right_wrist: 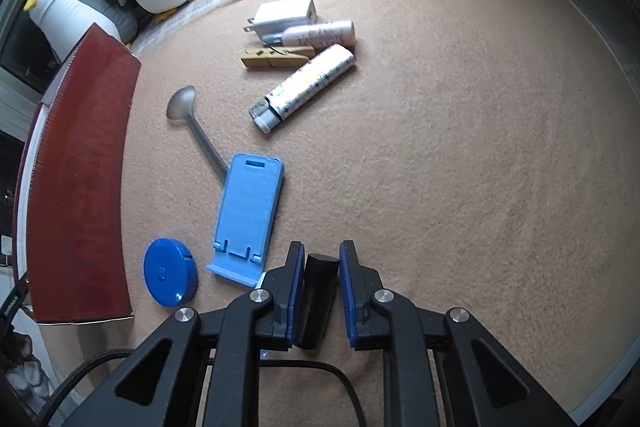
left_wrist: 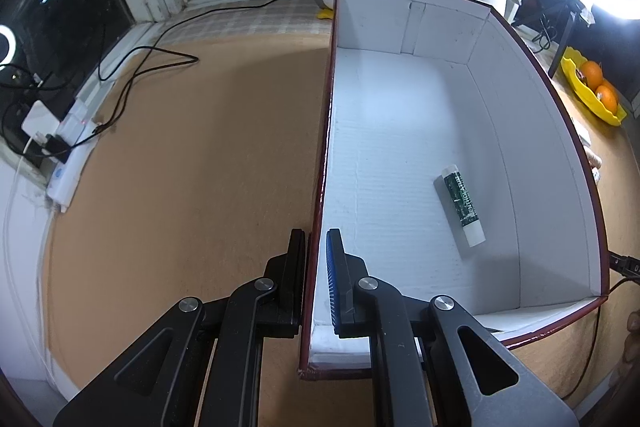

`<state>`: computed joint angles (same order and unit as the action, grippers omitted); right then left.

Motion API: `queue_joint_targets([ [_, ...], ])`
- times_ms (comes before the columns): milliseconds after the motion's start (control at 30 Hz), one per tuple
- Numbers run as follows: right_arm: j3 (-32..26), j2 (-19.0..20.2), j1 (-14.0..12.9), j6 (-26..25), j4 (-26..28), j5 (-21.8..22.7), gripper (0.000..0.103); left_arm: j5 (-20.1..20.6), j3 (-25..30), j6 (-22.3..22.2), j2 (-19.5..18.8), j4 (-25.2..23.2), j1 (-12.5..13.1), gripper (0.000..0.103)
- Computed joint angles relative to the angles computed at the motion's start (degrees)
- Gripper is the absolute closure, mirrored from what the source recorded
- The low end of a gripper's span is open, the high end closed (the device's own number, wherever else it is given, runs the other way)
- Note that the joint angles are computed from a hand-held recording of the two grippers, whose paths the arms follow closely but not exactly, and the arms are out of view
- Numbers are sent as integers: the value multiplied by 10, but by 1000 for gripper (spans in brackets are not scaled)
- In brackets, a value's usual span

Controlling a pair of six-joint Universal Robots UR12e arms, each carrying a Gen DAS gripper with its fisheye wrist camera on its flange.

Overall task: Organize rigid objects
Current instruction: 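Move the right tool back and grasp the black cylinder, then carry the black cylinder into the box and release it beside the stick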

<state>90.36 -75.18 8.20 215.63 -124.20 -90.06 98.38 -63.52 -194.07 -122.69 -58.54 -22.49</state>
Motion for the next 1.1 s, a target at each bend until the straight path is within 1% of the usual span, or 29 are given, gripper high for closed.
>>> queue_joint_targets([
  [200, -18, 0, 11, -39, -30, -26, 88, 1, -3, -20, 3, 2, 0, 94],
  [400, -54, 12, 26, -100, -65, -31, 88, 4, -7, -53, 6, 5, 0, 94],
  [467, -67, 18, 32, -123, -76, -24, 88, 6, -9, -59, 7, 7, -1, 94],
  [667, -108, 41, 48, -186, -96, 14, 88, 14, -12, -77, 9, 7, -2, 94],
  [767, -121, 50, 56, -215, -96, 34, 88, 18, -13, -89, 10, 8, -2, 94],
  [867, -139, 62, 64, -246, -84, 60, 88, 21, -15, -101, 11, 9, -3, 94],
  [967, -150, 72, 74, -274, -77, 53, 88, 24, -16, -109, 12, 9, -4, 94],
  [1100, -157, 79, 81, -292, -76, 56, 88, 27, -18, -115, 13, 10, -4, 93],
])
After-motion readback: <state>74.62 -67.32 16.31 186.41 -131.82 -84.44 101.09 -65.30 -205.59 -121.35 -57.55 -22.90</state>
